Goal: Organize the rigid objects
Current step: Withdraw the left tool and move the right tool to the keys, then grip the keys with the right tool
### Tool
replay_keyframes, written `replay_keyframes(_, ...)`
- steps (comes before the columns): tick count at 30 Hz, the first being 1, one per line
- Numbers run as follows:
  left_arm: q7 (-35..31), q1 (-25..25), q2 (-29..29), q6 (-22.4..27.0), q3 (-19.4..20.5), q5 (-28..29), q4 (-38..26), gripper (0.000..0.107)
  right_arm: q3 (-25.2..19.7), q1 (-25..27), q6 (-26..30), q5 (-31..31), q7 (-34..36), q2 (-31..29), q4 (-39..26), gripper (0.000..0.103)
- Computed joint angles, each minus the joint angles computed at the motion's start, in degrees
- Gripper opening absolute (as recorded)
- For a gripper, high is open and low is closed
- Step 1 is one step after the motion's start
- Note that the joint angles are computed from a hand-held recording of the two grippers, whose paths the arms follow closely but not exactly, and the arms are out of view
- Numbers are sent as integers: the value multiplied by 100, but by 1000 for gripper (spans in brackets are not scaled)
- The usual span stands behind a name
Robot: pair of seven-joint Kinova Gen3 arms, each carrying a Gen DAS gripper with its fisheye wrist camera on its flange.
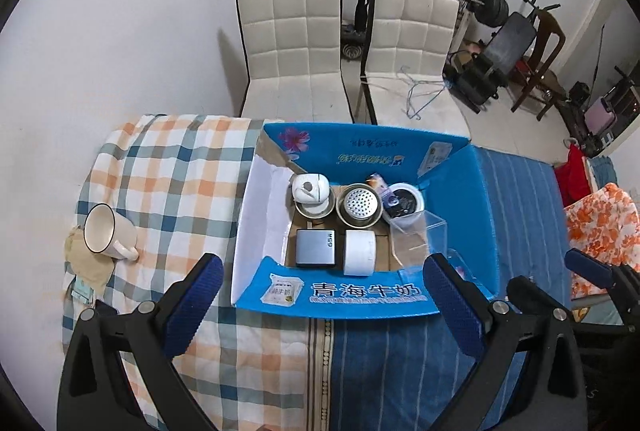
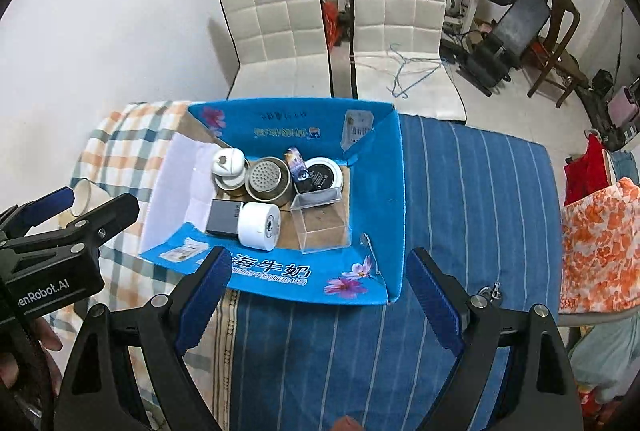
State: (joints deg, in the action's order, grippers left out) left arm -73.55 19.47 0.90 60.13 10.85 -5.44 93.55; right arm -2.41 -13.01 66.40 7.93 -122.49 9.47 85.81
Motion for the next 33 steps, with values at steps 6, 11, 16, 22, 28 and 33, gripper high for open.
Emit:
replay_keyframes(6,75,63,-224,98,91,35,25,102,-23,93,39,-193,54,-393,138,91)
replay_keyframes(11,364,184,-199,24,227,-156,105,103,87,361,-162,-364,-64,-699,575,91)
replay_keyframes(16,795,420,92,-187,313,-317,274,103,475,1017,-212,-592,-96,-717,1292,91)
replay_keyframes(22,1010,736,782,-593,255,-105,381,103,1076,2222,-699,-976,189,-127,2230,91)
replay_keyframes(28,1312,1255,1584,-719,102,-265,123,103,1129,3188,-1765,-1631,670,950,2723,91)
replay_keyframes(33,1408,1587,2055,-622,-48,-506,-191,103,1185,3207,-2225,-1648,397,1552,2723,92)
